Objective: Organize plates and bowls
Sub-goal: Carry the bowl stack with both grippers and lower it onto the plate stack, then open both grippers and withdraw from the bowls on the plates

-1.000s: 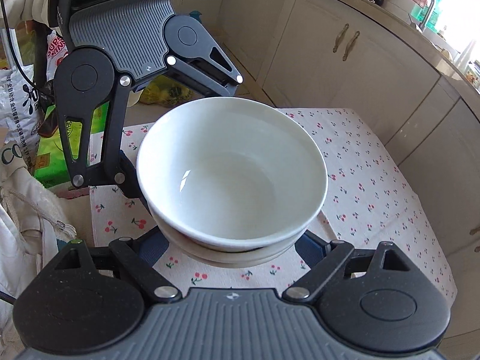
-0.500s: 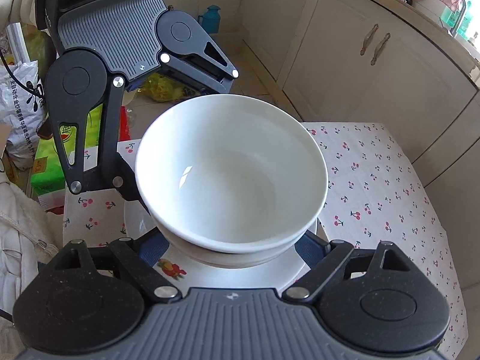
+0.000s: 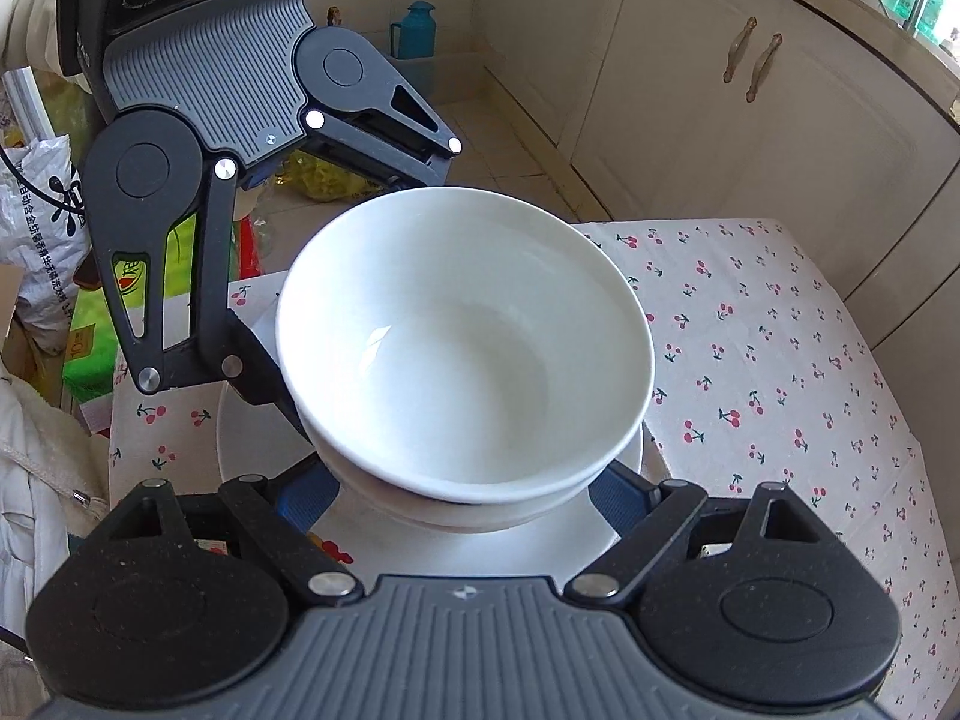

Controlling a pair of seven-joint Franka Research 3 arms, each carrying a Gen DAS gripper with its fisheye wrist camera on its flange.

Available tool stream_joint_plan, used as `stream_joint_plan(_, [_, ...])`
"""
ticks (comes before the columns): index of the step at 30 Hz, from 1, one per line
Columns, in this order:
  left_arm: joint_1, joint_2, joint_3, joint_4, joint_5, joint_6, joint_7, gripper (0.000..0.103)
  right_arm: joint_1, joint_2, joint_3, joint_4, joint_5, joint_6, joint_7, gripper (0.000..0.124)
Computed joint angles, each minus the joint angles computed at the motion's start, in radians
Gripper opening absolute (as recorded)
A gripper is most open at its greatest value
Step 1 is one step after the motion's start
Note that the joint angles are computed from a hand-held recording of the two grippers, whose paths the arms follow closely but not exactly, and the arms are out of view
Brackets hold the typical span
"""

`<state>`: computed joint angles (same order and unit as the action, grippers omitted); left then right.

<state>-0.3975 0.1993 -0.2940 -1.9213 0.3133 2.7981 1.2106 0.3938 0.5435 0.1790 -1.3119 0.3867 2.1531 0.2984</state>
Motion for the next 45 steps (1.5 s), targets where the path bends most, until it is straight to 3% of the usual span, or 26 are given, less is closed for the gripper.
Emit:
stream_joint_plan(5, [-0.020, -0.008, 0.018, -0.010, 0.057, 0.007, -0.063, 0.083, -0.002, -0.035, 0.001, -0.054, 0.008, 0.034, -0.009, 0.093])
stream_joint_plan(9, [-0.047, -0.020, 0.042, -0.022, 0.159, 0.004, -0.185, 0.095, 0.011, -0.068, -0.008, -0.109, -0.003, 0.084, 0.027, 0.101])
stream_joint_plan(11, [-0.060, -0.033, 0.046, -0.031, 0.208, -0.016, -0.247, 0.095, 0.008, -0.100, -0.005, -0.157, 0.001, 0.112, 0.025, 0.102])
stream_joint_plan(14, [-0.103, -0.058, 0.057, -0.036, 0.380, -0.091, -0.413, 0.095, 0.018, -0.169, -0.016, -0.261, -0.011, 0.209, 0.052, 0.103])
stream_joint_plan(18, [-0.123, -0.094, 0.032, -0.048, 0.524, -0.150, -0.622, 0.099, 0.055, -0.256, -0.052, -0.392, -0.106, 0.330, 0.221, 0.103])
stream_joint_plan(23, [-0.173, -0.106, -0.009, -0.015, 0.795, -0.292, -0.946, 0.100, 0.040, -0.397, -0.045, -0.587, -0.088, 0.501, 0.350, 0.103])
stream_joint_plan(26, [-0.221, -0.082, -0.043, 0.038, 0.901, -0.451, -1.123, 0.102, 0.045, -0.485, -0.058, -0.707, -0.137, 0.613, 0.553, 0.103])
stream_joint_plan(30, [-0.324, 0.017, -0.069, 0.190, 0.898, -0.749, -1.261, 0.102, 0.018, -0.597, -0.056, -0.892, -0.305, 0.797, 0.889, 0.103])
stream_joint_plan(33, [-0.399, 0.103, -0.054, 0.328, 0.846, -0.907, -1.292, 0.102, 0.020, -0.673, -0.058, -0.988, -0.213, 0.845, 0.937, 0.103])
stream_joint_plan(34, [-0.421, 0.118, -0.045, 0.353, 0.842, -0.932, -1.315, 0.102, -0.008, -0.700, -0.032, -1.023, -0.224, 0.865, 0.980, 0.103])
stream_joint_plan(36, [-0.454, 0.133, -0.030, 0.378, 0.837, -0.946, -1.361, 0.102, -0.135, -0.747, 0.071, -1.088, -0.404, 0.920, 1.182, 0.103])
stream_joint_plan(38, [-0.471, 0.132, -0.023, 0.382, 0.821, -0.945, -1.389, 0.102, -0.187, -0.790, 0.112, -1.128, -0.450, 0.922, 1.259, 0.103])
stream_joint_plan(42, [-0.508, 0.138, -0.022, 0.405, 0.795, -0.978, -1.424, 0.102, -0.159, -0.852, 0.083, -1.189, -0.406, 0.931, 1.295, 0.103])
stream_joint_plan(45, [-0.546, 0.159, -0.018, 0.446, 0.805, -1.043, -1.401, 0.102, -0.172, -0.904, 0.099, -1.230, -0.399, 0.939, 1.313, 0.103])
